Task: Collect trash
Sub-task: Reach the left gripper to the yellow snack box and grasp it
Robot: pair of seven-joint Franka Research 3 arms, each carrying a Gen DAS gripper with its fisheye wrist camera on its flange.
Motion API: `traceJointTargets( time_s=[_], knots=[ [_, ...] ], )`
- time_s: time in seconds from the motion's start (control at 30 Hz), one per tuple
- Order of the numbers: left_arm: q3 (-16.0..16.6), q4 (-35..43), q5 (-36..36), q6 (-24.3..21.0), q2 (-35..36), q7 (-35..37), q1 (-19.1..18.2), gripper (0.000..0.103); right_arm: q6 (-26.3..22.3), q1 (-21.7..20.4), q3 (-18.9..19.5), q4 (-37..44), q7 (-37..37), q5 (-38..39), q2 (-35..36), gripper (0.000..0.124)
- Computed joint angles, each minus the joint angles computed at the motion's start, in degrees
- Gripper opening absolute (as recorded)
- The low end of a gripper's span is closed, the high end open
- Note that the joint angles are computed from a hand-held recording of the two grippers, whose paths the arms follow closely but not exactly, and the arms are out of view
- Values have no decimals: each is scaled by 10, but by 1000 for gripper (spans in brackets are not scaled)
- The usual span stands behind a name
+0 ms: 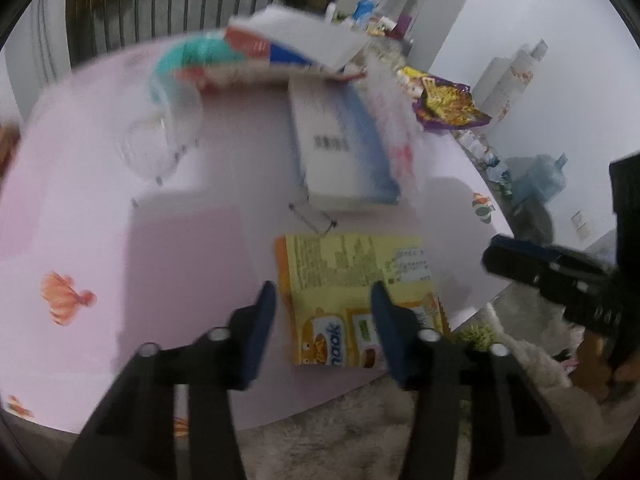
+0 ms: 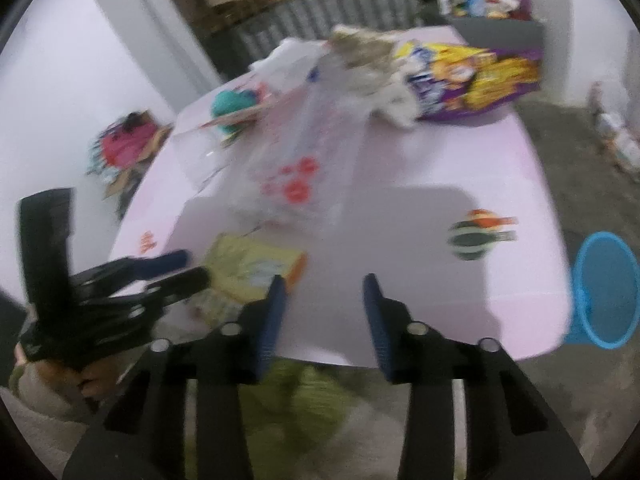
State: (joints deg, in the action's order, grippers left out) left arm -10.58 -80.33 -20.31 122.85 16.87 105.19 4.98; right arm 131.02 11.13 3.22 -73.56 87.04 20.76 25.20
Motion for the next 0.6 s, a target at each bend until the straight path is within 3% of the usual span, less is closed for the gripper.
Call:
traceJointTargets(
  time_s=[0.23,0.4,0.5,0.6],
  knots=[
    [-11,28,-98,-52,24,2,37,33,-97,4,14,109,-16,9,78,22],
    [-22,53,-182,-110,43,13,65,33,-102,5,14,115,-13,11,82,22],
    [-29,103,-213,-182,84,-15,77,32,-96,1,16,107,-11,21,79,21],
    [-33,123,-213,-192,98,-24,75,30,-88,-4,18,95,-13,33,72,21]
  ],
)
